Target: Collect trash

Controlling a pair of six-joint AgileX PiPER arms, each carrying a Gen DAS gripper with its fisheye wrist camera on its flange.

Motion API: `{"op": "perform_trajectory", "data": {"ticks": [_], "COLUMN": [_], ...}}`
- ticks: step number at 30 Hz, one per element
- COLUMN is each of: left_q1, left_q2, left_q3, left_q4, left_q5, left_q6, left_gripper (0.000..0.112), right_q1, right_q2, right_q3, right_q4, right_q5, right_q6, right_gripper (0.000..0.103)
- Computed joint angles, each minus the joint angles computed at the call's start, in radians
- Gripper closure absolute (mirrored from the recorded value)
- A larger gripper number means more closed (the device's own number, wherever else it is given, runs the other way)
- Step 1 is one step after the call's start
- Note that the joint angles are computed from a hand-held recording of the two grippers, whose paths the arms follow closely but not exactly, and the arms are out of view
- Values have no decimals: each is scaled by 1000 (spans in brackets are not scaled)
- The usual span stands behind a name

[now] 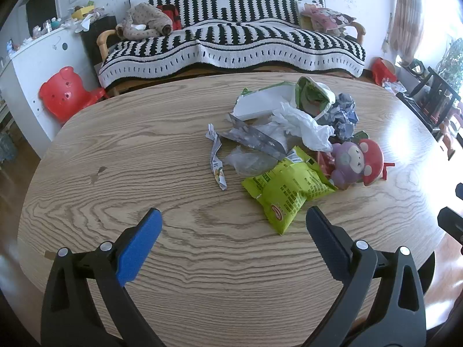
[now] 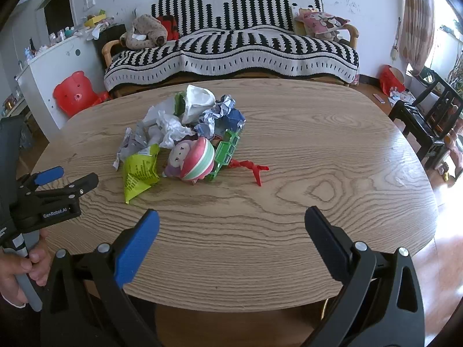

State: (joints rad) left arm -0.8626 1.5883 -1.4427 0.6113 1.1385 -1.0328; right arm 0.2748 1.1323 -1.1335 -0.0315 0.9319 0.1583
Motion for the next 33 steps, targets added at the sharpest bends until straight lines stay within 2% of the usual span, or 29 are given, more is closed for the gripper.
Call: {"op": "perform_trajectory", "data": {"ticks": [33], "left_q1": [-4], "left_q2": [0], "left_q3": [-7], "left_q4": [-5], "left_q5": [8], "left_q6": [2], "left_gripper": [16], "right_q1": [3], "right_q2": [2], "right_q3": [2], "right_q4": [3], "right_q5": [9], "right_q6": [-3], "right_gripper": [6]}}
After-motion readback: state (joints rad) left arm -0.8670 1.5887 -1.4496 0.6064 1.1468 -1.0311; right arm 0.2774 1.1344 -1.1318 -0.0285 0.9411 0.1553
